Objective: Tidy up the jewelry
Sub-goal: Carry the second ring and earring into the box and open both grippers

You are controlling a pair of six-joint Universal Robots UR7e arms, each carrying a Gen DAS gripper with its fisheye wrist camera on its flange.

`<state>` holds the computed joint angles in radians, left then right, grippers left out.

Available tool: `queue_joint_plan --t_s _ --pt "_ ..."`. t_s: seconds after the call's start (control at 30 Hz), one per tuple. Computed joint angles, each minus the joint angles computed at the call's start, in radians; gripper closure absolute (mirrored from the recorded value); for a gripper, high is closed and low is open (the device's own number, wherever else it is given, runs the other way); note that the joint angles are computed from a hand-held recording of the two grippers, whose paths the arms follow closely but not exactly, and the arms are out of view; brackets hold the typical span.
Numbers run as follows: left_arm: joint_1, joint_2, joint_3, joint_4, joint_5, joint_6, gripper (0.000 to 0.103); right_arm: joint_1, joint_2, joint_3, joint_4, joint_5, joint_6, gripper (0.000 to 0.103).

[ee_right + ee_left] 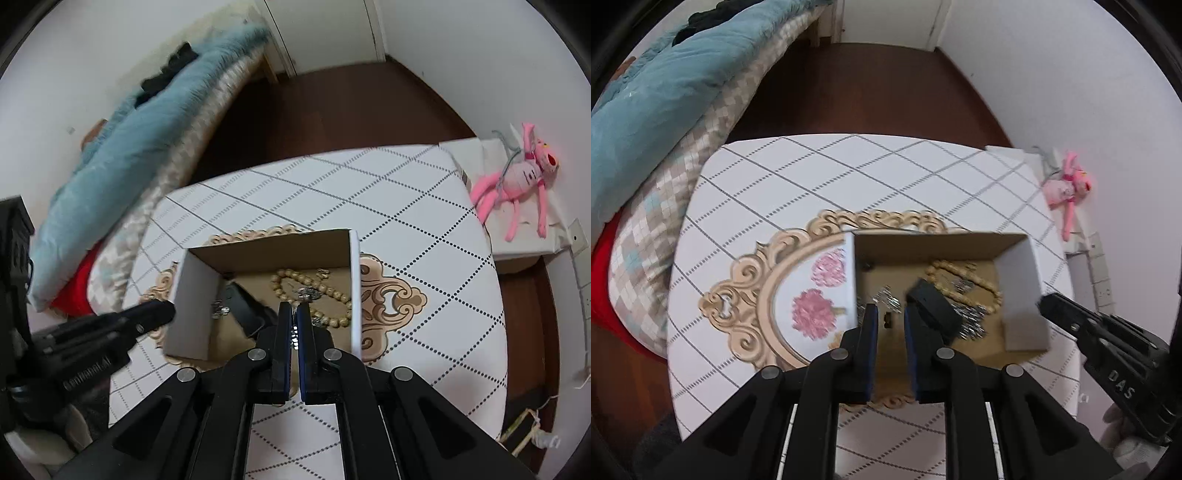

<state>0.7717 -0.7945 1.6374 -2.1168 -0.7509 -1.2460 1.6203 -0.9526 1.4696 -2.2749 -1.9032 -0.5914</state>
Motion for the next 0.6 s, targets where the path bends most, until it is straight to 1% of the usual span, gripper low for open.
queue_joint_plan --t_s 0.03,0.07,0.1,0.13,0.17,0.2,0.27,0.33,0.37,0.4,0.43,0.47,0.5,0.53,0.6 --pt "0.004 -0.002 -0.006 0.016 0.003 -0.007 0.083 0.002 0.013 -0.018 0.013 -0.017 0.013 0.098" --pt "0.004 -0.004 -0.01 0.032 0.008 -0.017 0.069 0.004 0.022 -0.033 0.026 -0.025 0.018 0.096" --pt "0.003 -0.007 -0.01 0.042 0.021 -0.024 0.056 0.004 0.024 -0.04 0.028 -0.028 0.02 0.09" --pt "0.0 -0.012 -0.007 0.046 0.035 -0.031 0.051 0.004 0.026 -0.046 0.03 -0.028 0.021 0.079" --pt "-0.004 -0.014 -0.011 0.077 0.048 -0.051 0.045 0.005 0.026 -0.049 0.028 -0.029 0.022 0.072" --pt "-0.007 -0.015 -0.017 0.108 0.058 -0.07 0.04 0.007 0.025 -0.049 0.02 -0.033 0.019 0.063" --pt "-0.01 -0.016 -0.026 0.159 0.07 -0.097 0.039 0.007 0.021 -0.049 0.014 -0.035 0.015 0.062" --pt "-0.012 -0.015 -0.032 0.198 0.075 -0.123 0.038 0.014 0.021 -0.041 -0.017 -0.069 -0.001 0.061" --pt "-0.016 -0.013 -0.034 0.229 0.078 -0.144 0.037 0.018 0.02 -0.028 -0.049 -0.096 -0.017 0.059" --pt "-0.018 -0.011 -0.037 0.247 0.082 -0.158 0.03 0.023 0.02 -0.015 -0.084 -0.127 -0.035 0.05" --pt "-0.022 -0.008 -0.035 0.269 0.089 -0.179 0.022 0.025 0.021 -0.01 -0.101 -0.145 -0.047 0.039" --pt "-0.026 -0.005 -0.031 0.281 0.094 -0.193 0.006 0.027 0.021 0.001 -0.125 -0.167 -0.059 0.033" --pt "-0.029 -0.004 -0.024 0.282 0.099 -0.202 0.002 0.029 0.022 0.015 -0.151 -0.188 -0.074 0.021" --pt "-0.032 -0.001 -0.018 0.286 0.103 -0.212 0.002 0.028 0.024 0.02 -0.165 -0.202 -0.087 0.011" --pt "-0.033 0.009 -0.023 0.328 0.098 -0.241 0.001 0.027 0.024 0.04 -0.193 -0.229 -0.105 0.002"
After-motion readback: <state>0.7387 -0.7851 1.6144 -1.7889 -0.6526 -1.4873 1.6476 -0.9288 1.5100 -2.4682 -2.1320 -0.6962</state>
